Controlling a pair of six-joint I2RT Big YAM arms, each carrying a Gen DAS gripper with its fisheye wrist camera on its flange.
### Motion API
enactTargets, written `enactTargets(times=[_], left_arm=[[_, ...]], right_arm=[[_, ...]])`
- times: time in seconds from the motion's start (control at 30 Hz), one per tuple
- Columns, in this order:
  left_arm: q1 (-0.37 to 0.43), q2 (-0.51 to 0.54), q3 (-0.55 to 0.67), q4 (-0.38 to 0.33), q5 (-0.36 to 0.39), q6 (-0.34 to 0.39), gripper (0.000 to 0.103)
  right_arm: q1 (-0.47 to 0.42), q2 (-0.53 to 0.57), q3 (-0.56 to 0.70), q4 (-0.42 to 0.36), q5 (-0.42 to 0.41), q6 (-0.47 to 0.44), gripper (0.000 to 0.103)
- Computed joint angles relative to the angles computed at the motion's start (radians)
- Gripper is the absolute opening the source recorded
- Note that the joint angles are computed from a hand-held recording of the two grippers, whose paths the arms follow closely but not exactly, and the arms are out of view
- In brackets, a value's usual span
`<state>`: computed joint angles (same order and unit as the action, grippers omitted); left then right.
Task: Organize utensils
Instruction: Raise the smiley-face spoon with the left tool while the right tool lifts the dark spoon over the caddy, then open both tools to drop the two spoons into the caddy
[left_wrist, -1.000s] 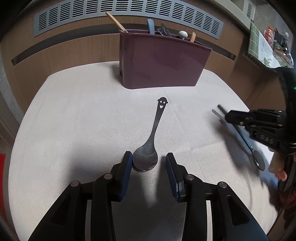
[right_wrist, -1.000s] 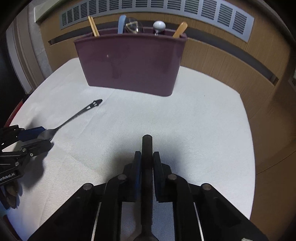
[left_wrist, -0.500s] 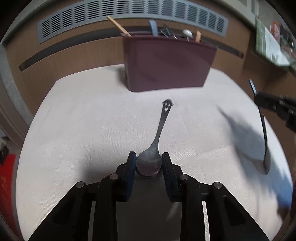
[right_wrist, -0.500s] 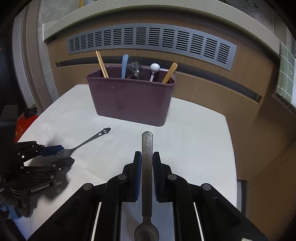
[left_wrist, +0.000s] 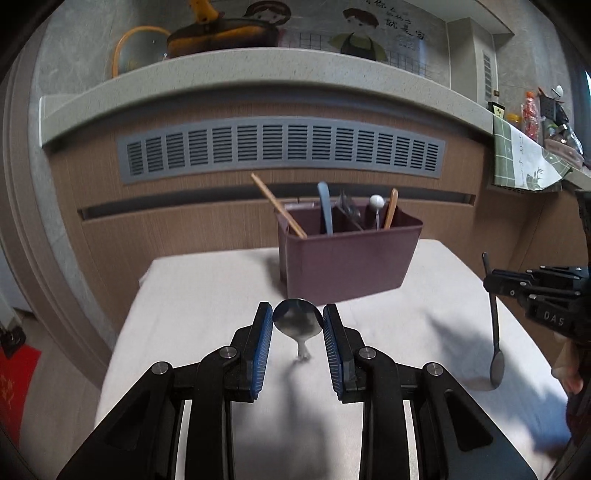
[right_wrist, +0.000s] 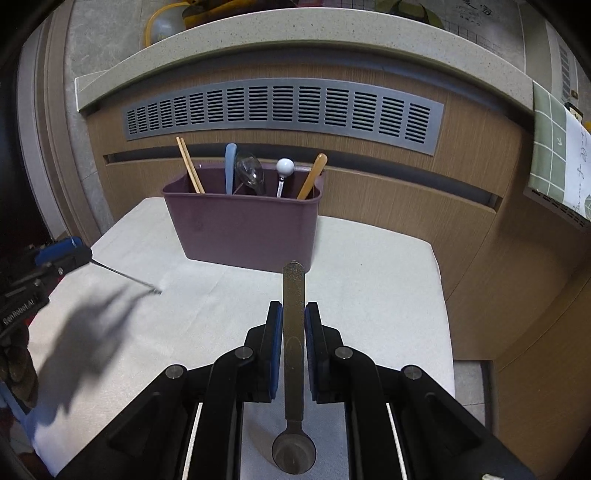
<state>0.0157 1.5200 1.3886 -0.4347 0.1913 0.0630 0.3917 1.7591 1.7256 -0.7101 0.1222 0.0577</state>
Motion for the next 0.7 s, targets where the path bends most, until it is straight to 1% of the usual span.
enactTargets(times=[0.1, 0.23, 0.37, 0.43, 0.5, 0.6, 0.63, 0.67, 0.7], left_arm=[[-0.002, 0.005, 0.015, -0.010, 0.004, 0.002, 0.029], [0.004, 0.005, 0.037, -0.023, 0.025, -0.014, 0.029], [-0.001, -0.002, 0.066, 0.004, 0.026, -0.017, 0.029], [0.000, 0.008, 0.115, 0.018, 0.038, -0.020, 0.029], [0.007, 0.027, 0.182, 0.016, 0.078, -0.032, 0.029], [0.029, 0.072, 0.314, -0.013, 0.185, -0.082, 0.029], [0.035, 0.092, 0.360, -0.032, 0.211, -0.093, 0.029], [0.040, 0.122, 0.422, -0.067, 0.238, -0.103, 0.029], [0.044, 0.159, 0.497, -0.117, 0.261, -0.110, 0.029]], right_arm=[[0.003, 0.000, 0.004, 0.006, 0.009, -0.003, 0.010], [0.001, -0.003, 0.004, 0.018, 0.009, 0.004, 0.010], [0.001, -0.016, 0.004, 0.056, 0.010, 0.019, 0.010], [0.005, -0.017, 0.025, 0.079, 0.018, 0.005, 0.010], [0.009, -0.009, 0.085, 0.094, 0.036, -0.022, 0.010], [0.005, 0.004, 0.181, 0.155, 0.038, -0.020, 0.010], [0.004, 0.011, 0.211, 0.169, 0.037, -0.019, 0.010], [0.002, 0.025, 0.250, 0.178, 0.036, -0.020, 0.010], [0.001, 0.049, 0.303, 0.174, 0.035, -0.022, 0.010]])
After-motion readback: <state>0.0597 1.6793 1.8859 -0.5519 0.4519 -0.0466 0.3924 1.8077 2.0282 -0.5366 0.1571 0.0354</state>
